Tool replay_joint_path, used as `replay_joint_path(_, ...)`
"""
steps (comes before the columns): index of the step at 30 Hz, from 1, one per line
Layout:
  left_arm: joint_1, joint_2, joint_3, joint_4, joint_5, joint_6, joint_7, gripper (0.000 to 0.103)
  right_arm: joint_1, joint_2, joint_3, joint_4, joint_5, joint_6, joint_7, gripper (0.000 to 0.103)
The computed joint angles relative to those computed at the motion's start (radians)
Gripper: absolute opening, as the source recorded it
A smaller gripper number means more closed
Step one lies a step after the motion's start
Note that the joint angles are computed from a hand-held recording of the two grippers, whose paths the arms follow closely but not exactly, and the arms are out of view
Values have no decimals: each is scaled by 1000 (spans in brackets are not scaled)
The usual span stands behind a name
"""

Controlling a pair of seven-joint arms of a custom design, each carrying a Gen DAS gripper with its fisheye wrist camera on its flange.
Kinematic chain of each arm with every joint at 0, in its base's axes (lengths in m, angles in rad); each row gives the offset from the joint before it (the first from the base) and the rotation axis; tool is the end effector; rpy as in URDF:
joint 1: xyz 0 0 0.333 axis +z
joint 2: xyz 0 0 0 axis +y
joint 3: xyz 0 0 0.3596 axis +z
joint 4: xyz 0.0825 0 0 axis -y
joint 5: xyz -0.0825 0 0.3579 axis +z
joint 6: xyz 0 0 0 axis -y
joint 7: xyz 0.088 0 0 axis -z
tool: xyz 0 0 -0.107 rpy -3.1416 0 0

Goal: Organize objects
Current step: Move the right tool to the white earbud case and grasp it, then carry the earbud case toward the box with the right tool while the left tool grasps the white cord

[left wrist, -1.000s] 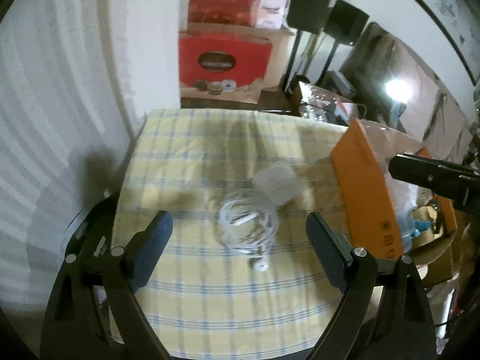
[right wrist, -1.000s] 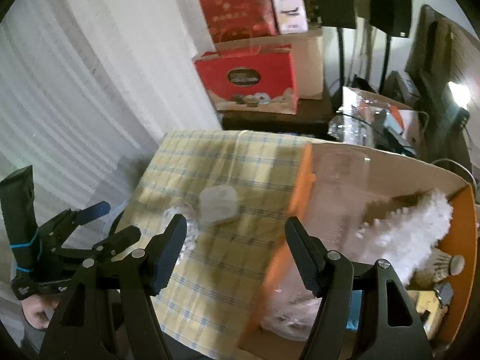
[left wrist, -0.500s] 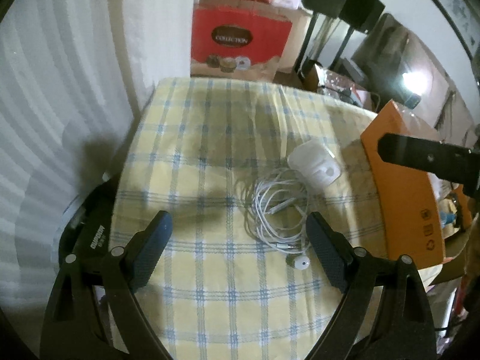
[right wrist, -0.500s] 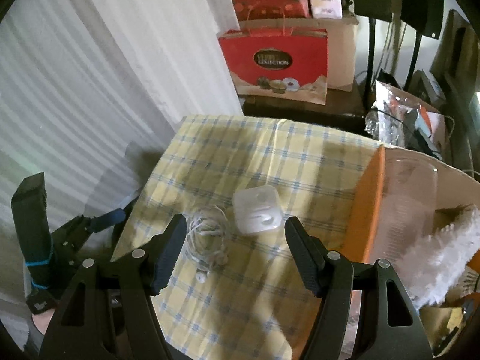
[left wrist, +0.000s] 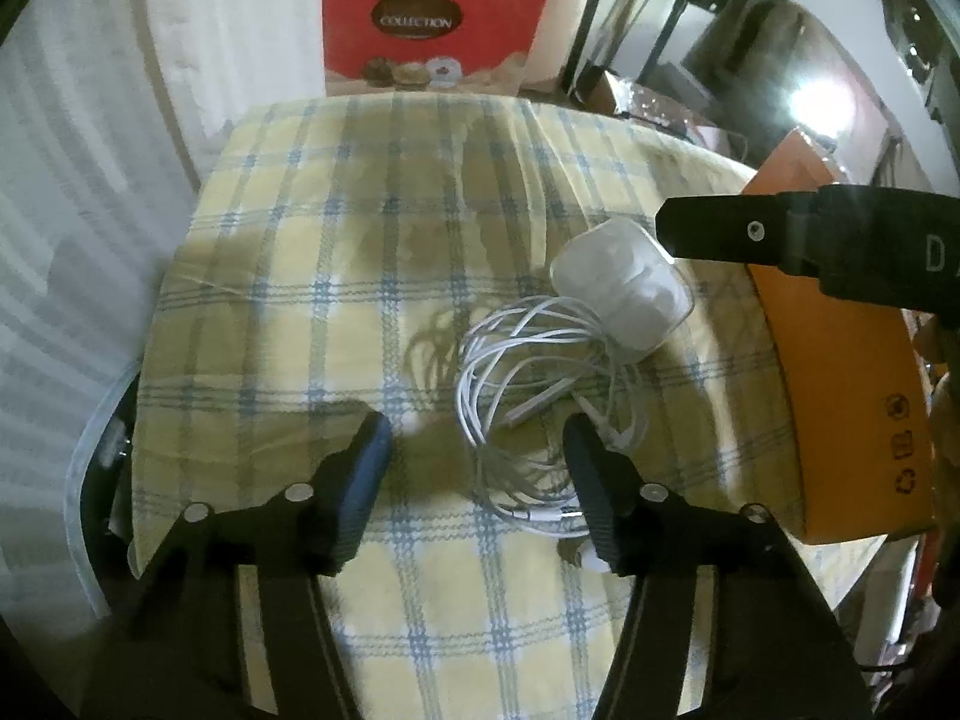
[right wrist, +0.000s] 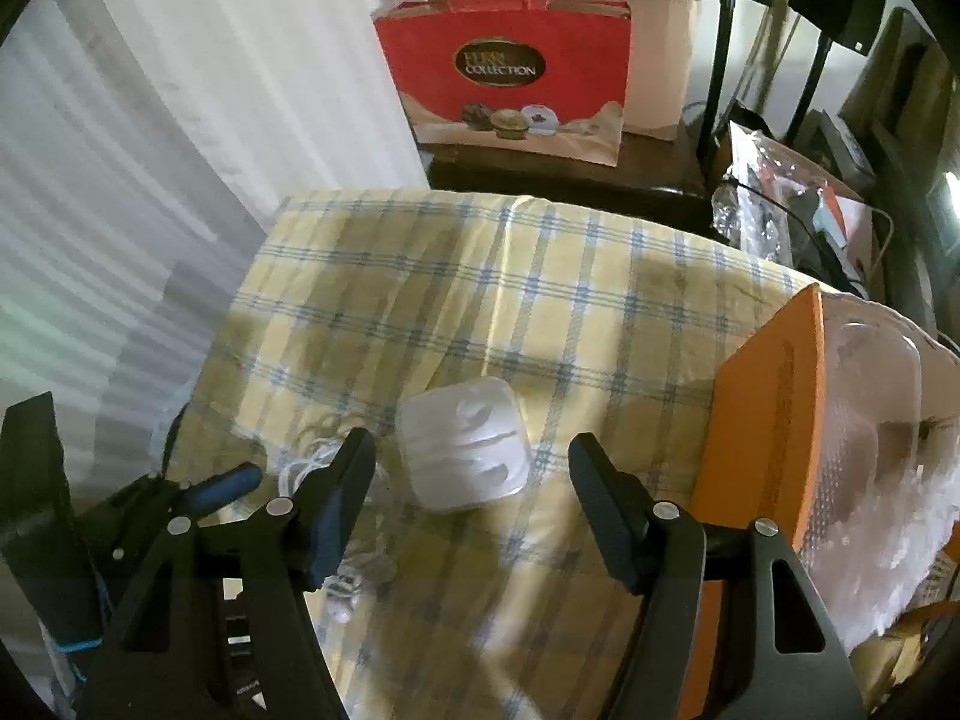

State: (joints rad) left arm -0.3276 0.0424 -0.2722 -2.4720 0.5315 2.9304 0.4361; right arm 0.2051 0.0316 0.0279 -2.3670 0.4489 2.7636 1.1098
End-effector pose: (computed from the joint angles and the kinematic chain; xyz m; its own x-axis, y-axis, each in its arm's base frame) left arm 0.3875 -0.3033 0.3811 0.0016 -0.9838 0.1790 -0.9129 -0.0745 -0.4014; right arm 0.5044 0.1007 0.4107 0.3242 -0.9366 -0.1327 -0.8842 -0.2501 -0.3945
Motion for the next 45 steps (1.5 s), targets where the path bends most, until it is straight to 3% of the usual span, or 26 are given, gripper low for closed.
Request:
replay_joint_path(4, -5, 5, 6, 7, 62, -6, -45, 44, 2, 22, -3, 12, -31, 1, 25, 69)
replay_joint_path(5, -7, 5, 9, 8, 86, -9, -63, 36, 3, 27, -4, 14, -36, 2, 30, 69)
replay_joint_path(6, -5, 5, 9, 6, 93, -3, -65, 20, 3, 31, -5, 16, -40, 4, 33, 69)
replay_joint_path(7, 1, 9, 4, -1, 56, 19, -30, 9, 4, 35, -6, 18, -44, 4, 37, 69)
replay_joint_path(9, 2, 12, 5, -1, 66, 23, -29, 4, 7, 41, -6, 21, -50, 6, 43, 69)
replay_joint_path(21, 38, -121, 26, -107, -8, 167, -4, 3, 25, 61, -7, 23, -97, 5, 51, 68)
replay_joint_path(31, 83, -246, 27, -132, 48, 180, -58, 3, 57, 109, -25, 41, -204, 6, 120, 68)
replay_joint_path(41, 31, -286, 60, -140, 0, 184, -27, 3, 82, 120, -48, 9, -285, 68, 153, 65)
replay_joint_path(45, 39, -301, 38, -124, 8, 170, -33, 3, 50, 80, -16, -8, -182, 71, 67, 65)
